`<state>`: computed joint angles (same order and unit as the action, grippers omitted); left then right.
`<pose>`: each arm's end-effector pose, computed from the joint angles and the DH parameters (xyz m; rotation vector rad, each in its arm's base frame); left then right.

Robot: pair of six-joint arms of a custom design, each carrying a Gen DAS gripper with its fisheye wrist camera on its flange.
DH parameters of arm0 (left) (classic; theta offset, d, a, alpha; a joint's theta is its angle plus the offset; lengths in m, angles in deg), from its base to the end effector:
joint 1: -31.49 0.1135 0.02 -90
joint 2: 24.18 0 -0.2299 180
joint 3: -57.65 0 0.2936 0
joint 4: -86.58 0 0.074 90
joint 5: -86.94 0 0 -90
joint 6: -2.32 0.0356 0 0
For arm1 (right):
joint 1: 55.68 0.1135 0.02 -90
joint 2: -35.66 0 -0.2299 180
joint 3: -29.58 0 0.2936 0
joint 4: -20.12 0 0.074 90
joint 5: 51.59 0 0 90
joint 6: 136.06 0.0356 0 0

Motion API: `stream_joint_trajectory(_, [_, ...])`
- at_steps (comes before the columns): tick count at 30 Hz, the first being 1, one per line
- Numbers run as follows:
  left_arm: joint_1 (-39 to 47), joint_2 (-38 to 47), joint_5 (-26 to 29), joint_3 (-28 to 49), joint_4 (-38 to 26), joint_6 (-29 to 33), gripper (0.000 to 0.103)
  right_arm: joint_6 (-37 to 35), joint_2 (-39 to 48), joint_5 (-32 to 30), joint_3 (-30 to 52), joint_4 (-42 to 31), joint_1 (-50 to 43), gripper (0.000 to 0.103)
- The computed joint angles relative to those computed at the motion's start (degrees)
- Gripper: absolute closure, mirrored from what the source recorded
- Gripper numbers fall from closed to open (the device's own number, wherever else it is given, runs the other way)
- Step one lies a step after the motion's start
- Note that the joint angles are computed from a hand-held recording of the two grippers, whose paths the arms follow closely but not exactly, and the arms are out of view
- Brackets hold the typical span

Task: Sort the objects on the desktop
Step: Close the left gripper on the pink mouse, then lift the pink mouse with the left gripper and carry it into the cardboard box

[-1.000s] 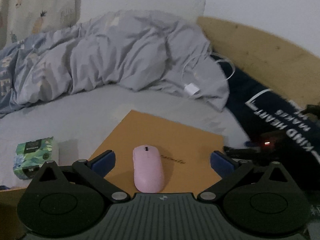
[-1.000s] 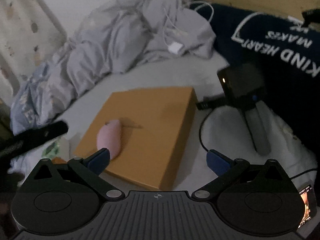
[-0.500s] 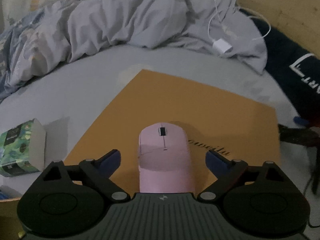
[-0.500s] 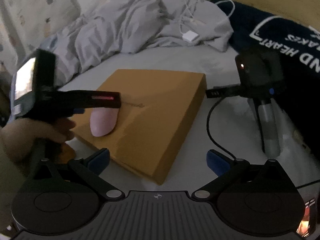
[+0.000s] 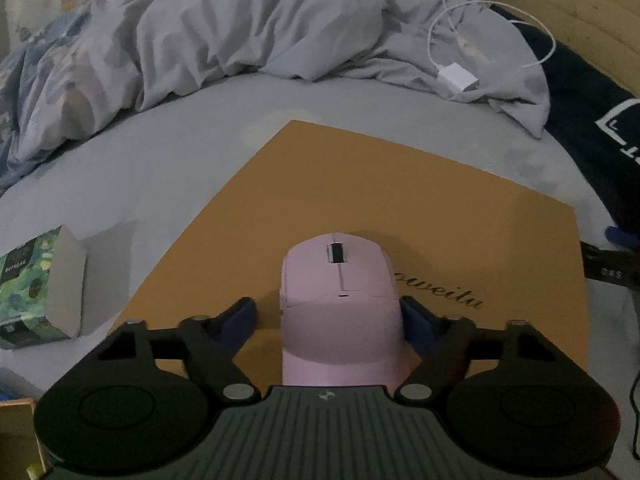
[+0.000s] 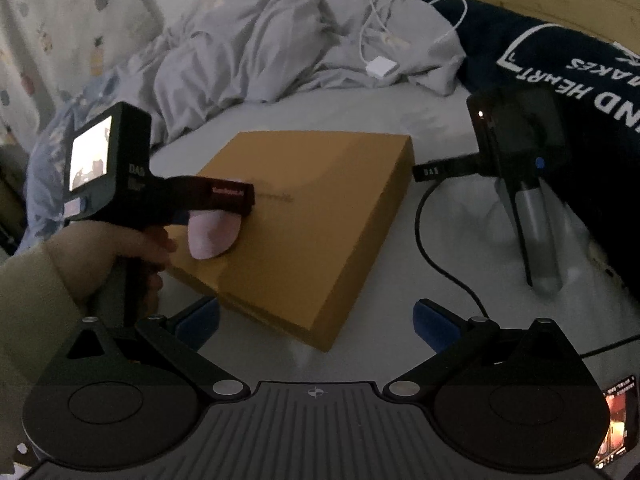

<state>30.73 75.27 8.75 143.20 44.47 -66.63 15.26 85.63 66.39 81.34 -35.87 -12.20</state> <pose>0.4035 -0.0126 0.1795 0.5551 2.4601 -0.1209 0.1764 0.1443 0.2132 0.5572 2.3172 0.2468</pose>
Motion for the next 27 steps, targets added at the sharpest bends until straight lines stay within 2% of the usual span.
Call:
stream_joint_trajectory(1, [-0.1, -0.4, 0.2, -0.3, -0.1, 0.4, 0.041, 0.4, -0.1, 0.1, 0.0, -0.3, 0.3, 0.000])
stream_joint_trajectory(12, [1.5, -2.1, 2.5, -0.1, -3.8, 2.6, 0.042, 3.9, -0.6, 2.7, 1.6, -4.4, 3.7, 0.000])
stream_joint_trajectory(22, [5.8, -8.9, 9.5, -0.2, -8.0, 3.7, 0.042, 7.1, 1.9, 6.6, 7.0, -9.0, 9.1, 0.000])
stream_joint_trajectory(27, [9.5, -13.1, 15.0, 0.1, -11.3, 4.8, 0.042, 9.2, 4.9, 9.7, 11.9, -12.6, 13.2, 0.000])
